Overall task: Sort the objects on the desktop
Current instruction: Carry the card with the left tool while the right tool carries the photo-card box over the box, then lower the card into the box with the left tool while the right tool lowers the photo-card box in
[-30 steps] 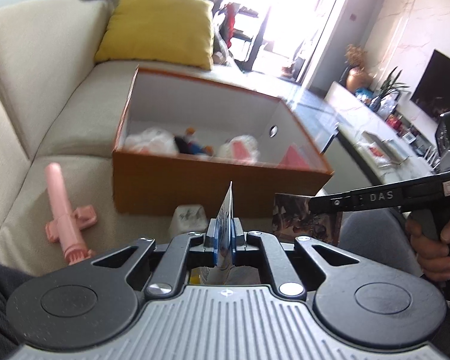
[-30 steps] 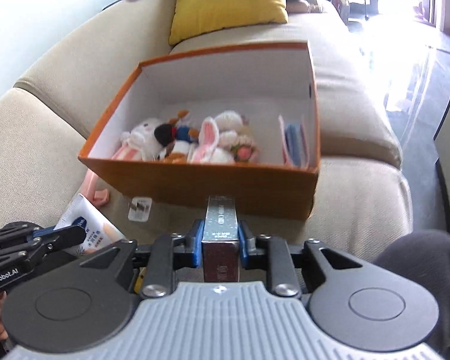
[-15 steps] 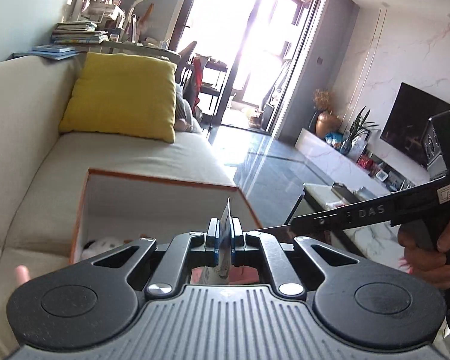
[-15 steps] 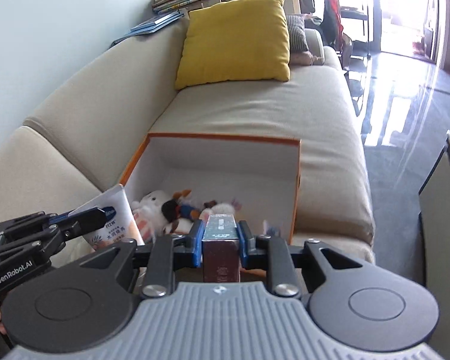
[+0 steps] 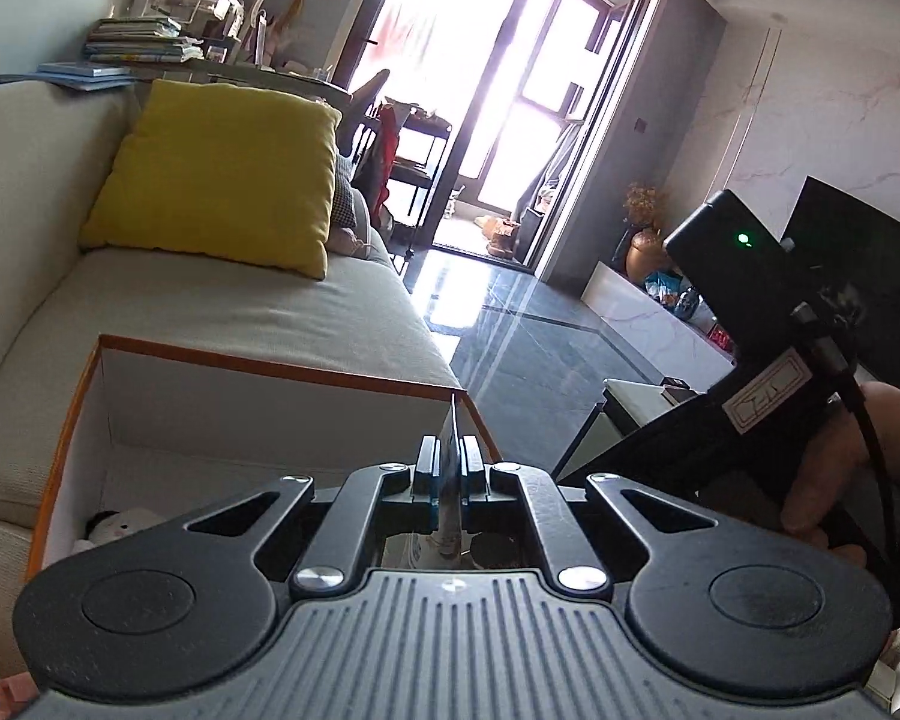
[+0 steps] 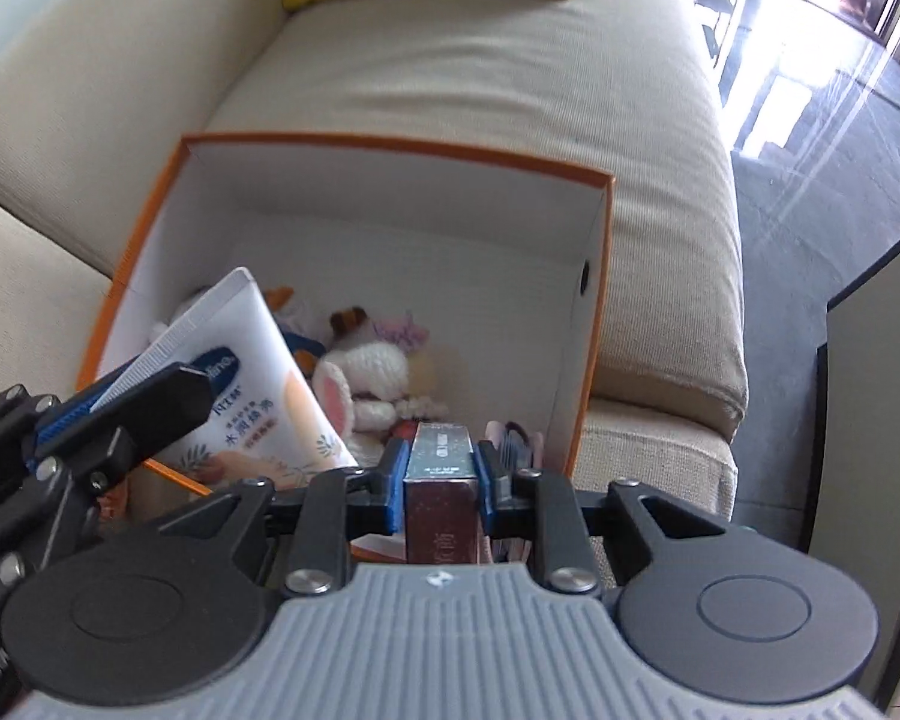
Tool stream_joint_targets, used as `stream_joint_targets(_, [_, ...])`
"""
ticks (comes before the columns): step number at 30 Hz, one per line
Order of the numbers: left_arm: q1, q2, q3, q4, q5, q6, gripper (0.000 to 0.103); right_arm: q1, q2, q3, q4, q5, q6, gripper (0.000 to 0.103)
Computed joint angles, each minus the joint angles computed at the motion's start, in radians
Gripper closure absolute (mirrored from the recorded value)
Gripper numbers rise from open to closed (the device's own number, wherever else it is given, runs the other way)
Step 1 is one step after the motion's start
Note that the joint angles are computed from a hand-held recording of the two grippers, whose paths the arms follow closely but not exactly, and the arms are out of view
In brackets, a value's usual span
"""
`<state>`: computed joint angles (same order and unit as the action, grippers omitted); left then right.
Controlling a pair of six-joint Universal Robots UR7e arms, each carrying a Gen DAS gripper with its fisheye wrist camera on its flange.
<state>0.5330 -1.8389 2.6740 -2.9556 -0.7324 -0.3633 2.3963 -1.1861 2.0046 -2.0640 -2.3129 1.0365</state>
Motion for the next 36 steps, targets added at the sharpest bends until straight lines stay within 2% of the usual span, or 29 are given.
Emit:
stream_joint_targets(6, [0.069,0.066,0.015,-0.071,-0.067,-0.003,0.097,-0.081,0.023,-0.043,0.11,0.077,0.011,0.078])
stream_joint_targets(11, [0.129,0.114,0.014,-0.129,-0.113,0.019,0.097,-0.107,0.027,-0.065,0.127,0.12,-0.019,0.078])
stream_joint_targets(14, [0.167,0.133,0.011,-0.146,-0.155,0.007,0.097,-0.109,0.044,-0.091,0.158,0.138,-0.036,0.078])
stream_joint_targets(19, [0.207,0.144,0.001,-0.102,-0.207,-0.03,0.096,-0.105,0.063,-0.127,0.213,0.146,-0.048,0.078])
stream_joint_targets(27, [0.25,0.177,-0.017,-0.094,-0.234,-0.034,0.095,-0.089,0.052,-0.114,0.201,0.127,-0.09,0.077])
stream_joint_targets(31, [0.248,0.179,-0.012,-0.09,-0.224,-0.046,0.095,-0.071,0.04,-0.091,0.15,0.119,-0.195,0.08])
stream_joint_targets(36, [0.256,0.168,-0.015,-0.088,-0.226,-0.06,0.096,-0.031,0.053,-0.08,0.123,0.077,-0.468,0.079])
